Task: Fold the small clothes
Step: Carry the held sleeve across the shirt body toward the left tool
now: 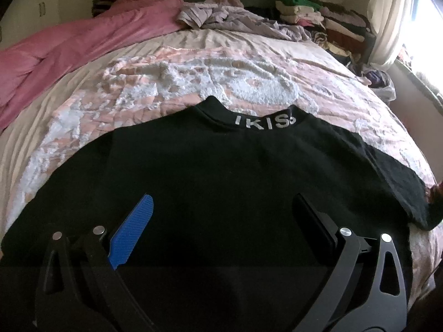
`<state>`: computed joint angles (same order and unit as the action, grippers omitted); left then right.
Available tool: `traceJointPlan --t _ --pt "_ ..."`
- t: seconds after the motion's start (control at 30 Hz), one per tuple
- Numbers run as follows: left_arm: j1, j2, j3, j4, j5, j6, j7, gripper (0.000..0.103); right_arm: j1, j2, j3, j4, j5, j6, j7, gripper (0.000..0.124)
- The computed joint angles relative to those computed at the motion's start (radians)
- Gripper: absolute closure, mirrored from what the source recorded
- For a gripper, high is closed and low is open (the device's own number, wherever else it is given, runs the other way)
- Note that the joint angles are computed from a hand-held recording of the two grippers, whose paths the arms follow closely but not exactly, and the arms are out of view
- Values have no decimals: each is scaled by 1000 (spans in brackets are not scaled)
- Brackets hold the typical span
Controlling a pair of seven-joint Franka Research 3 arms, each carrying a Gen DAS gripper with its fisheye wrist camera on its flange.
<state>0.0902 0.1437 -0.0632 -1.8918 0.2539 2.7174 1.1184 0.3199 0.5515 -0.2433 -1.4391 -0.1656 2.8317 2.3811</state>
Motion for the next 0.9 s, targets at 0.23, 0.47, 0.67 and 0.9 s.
traceJointPlan --t 0.23,0.47,0.67,0.9 --pt "14 -39 2 -35 -23 18 20 9 -65 -32 187 3 107 162 -286 118" --pt "32 -67 2 -64 -96 35 74 9 -63 -6 332 116 191 151 -560 118" --pt "44 -84 4 -82 -194 49 130 9 15 89 358 295 216 30 -726 118" --pt "62 -93 7 -90 -326 47 212 9 79 202 390 487 281 -100 -938 118"
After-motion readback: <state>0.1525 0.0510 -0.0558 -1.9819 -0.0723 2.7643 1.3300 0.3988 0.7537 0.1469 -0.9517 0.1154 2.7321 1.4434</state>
